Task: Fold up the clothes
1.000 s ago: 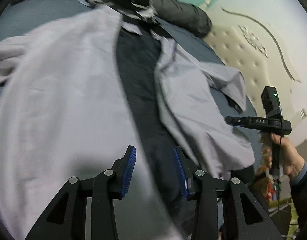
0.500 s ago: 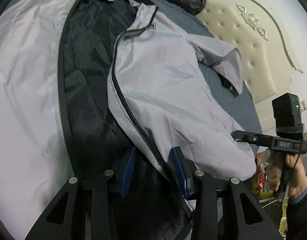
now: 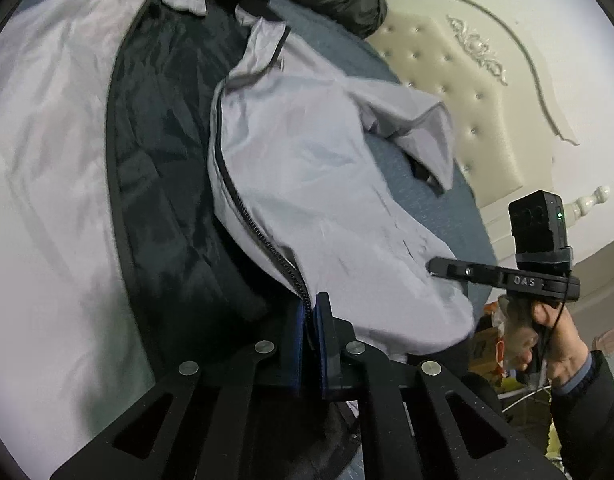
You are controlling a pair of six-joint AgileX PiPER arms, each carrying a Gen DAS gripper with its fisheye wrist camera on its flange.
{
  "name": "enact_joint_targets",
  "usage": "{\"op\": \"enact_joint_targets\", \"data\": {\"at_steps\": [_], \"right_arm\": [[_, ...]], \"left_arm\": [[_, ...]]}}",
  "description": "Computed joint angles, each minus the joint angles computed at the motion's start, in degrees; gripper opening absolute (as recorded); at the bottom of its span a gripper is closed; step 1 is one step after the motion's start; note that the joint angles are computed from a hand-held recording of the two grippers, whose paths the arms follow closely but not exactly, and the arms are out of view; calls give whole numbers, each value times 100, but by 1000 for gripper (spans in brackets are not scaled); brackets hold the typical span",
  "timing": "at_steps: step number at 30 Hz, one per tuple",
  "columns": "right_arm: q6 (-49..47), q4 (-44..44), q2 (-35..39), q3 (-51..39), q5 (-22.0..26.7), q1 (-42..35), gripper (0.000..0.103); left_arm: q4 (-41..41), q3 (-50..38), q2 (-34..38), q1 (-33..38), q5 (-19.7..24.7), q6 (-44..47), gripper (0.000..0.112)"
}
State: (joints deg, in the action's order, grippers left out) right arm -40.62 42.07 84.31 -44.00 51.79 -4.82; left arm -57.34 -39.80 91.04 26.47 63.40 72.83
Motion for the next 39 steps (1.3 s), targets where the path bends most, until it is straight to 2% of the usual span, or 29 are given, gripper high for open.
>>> {"op": "enact_joint_targets", "data": {"at_steps": [3,8,10,12,18,20,22,29,31,34,37,39], "right_arm": [[127,-190,-185,-109,-71,199,2],[672,-868,-11,-66,-604,740,2],[749,-1098,74,-30,-747,751,2],[727,-1129,177,8,-841,694,2],[1000,-1667,215,25,-922,710,2],[1220,-1896,283,-7,-931,826,2],[1359,-2040,309,28,-981,936,2],[1267,-1949,335,-114,-717,764,2],[1224,-1847,224,-223,-583,607,2],[1015,-1250,48,-621,-293,142,3],[849,-777,320,-1242,-280,136,19],[805,-505,586,-1694,-278,206,40]], "left_arm": [[198,-164,-227,339,343,11,6],[564,-176,-25,116,-261,-311,13],[602,-78,80,34,-424,-317,27],[599,5,157,-35,-548,-292,37],[493,108,354,-147,-818,-166,37],[477,124,342,-172,-840,-134,29],[479,128,328,-223,-825,-99,9],[688,175,18,-134,-935,-181,11],[737,78,-89,25,-836,-228,10],[774,-197,-277,228,-733,-317,13],[751,-565,-267,407,-767,-317,21],[759,-836,-130,432,-916,-368,24]]}}
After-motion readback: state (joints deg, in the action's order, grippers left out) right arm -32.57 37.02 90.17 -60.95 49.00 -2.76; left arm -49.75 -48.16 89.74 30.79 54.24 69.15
